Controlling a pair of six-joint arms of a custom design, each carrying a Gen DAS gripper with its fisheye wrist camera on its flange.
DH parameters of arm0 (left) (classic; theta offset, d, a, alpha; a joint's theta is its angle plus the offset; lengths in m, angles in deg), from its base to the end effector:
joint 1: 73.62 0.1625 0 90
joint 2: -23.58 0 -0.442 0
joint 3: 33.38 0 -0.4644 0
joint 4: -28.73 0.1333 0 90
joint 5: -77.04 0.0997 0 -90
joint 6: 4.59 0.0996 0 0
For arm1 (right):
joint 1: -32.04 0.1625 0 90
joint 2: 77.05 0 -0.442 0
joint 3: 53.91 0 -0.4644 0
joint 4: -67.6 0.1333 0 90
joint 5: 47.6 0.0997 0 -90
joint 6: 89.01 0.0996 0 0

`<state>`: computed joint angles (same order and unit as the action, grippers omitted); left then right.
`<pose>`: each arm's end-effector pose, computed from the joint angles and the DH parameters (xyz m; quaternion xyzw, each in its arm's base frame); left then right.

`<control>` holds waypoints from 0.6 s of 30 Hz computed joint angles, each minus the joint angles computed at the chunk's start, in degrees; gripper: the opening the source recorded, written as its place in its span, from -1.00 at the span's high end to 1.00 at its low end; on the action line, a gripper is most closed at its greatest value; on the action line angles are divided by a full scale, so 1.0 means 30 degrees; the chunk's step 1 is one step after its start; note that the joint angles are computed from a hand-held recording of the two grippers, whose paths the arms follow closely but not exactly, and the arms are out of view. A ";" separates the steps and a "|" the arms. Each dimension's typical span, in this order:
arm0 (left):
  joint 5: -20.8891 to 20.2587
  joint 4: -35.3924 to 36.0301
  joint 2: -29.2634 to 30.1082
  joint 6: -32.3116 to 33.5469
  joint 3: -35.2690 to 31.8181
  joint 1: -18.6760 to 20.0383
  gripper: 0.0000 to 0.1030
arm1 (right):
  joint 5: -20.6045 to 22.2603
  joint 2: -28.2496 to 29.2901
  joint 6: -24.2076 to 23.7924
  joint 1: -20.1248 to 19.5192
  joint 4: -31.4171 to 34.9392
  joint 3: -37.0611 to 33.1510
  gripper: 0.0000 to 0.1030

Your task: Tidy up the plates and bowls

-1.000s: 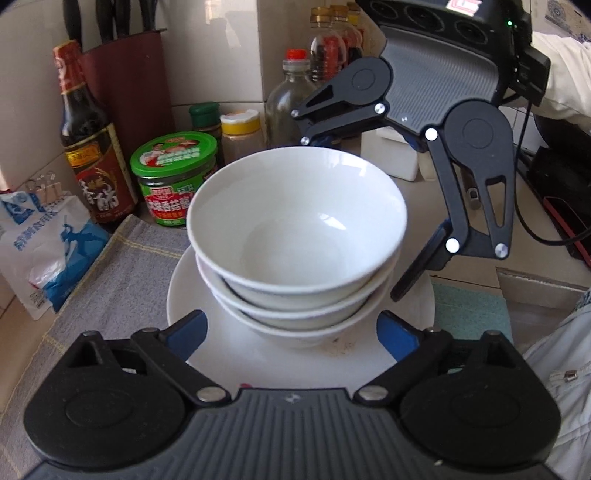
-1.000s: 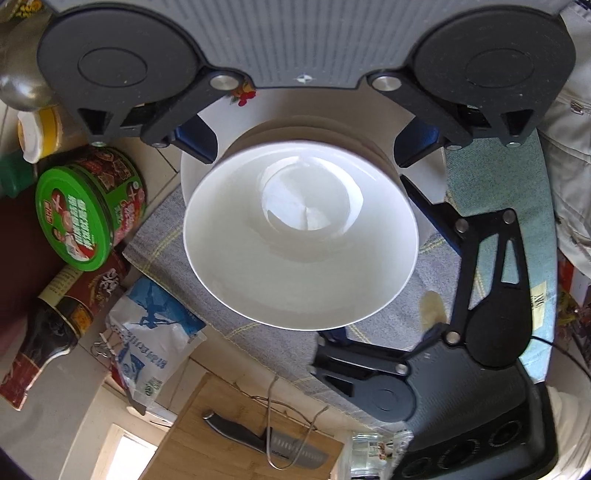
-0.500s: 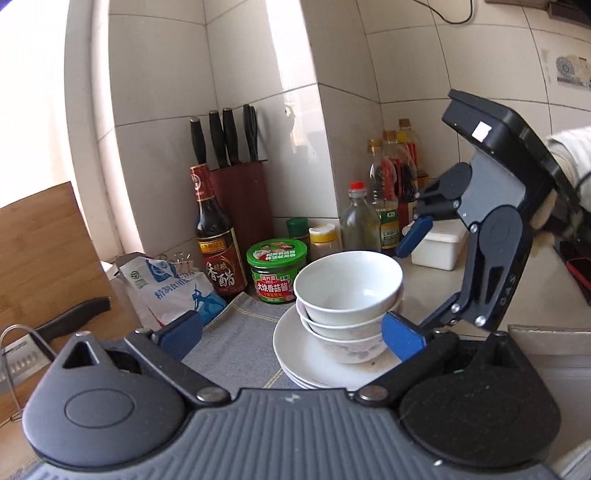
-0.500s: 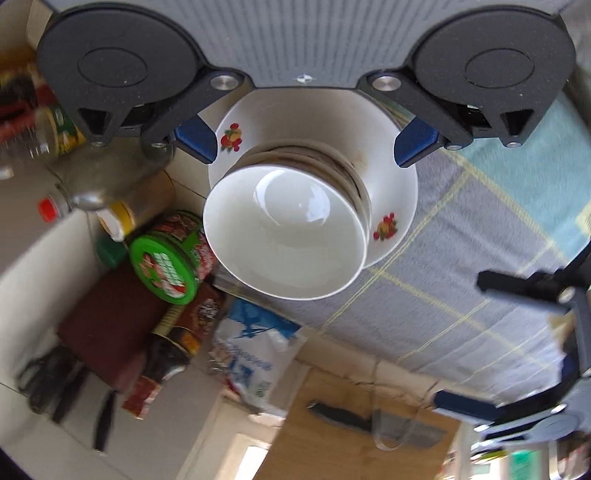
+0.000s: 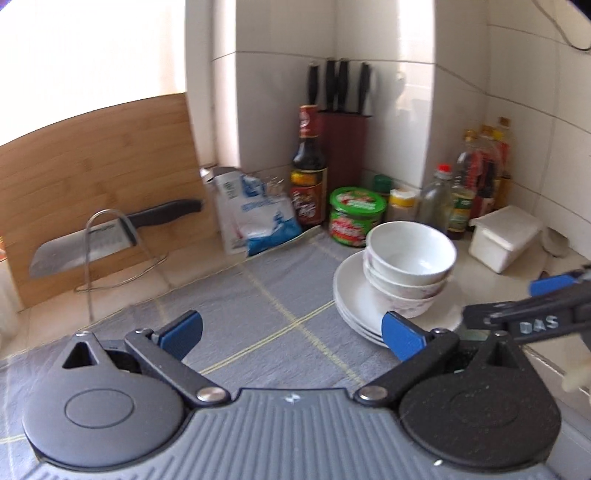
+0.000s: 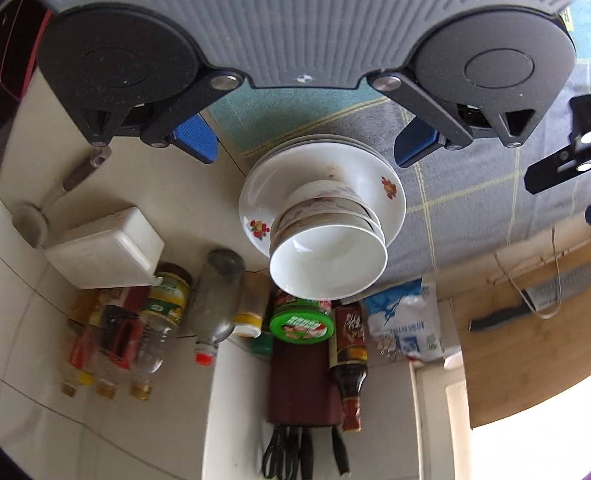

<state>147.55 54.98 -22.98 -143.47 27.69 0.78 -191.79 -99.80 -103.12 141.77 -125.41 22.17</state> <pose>-0.0439 -0.7763 0.2303 0.3635 0.8219 -0.3665 0.2408 0.3175 -0.7296 -0.0008 0.0521 -0.8286 0.3938 0.3945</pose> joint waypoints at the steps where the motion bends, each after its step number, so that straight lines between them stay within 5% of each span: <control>1: -0.0423 0.0110 0.0061 -0.0172 -0.0109 -0.0064 -0.99 | -0.0194 0.0070 -0.0085 0.0121 -0.0264 -0.0014 -1.00; 6: -0.0499 0.0048 -0.0040 0.0067 0.0008 0.0014 -0.99 | -0.0490 0.0499 -0.1087 0.0482 -0.1273 -0.0464 -1.00; 18: -0.0676 0.1394 0.0458 -0.0735 -0.0850 0.0035 -0.98 | -0.0306 0.0579 -0.0514 0.0611 -0.1401 -0.0364 -1.00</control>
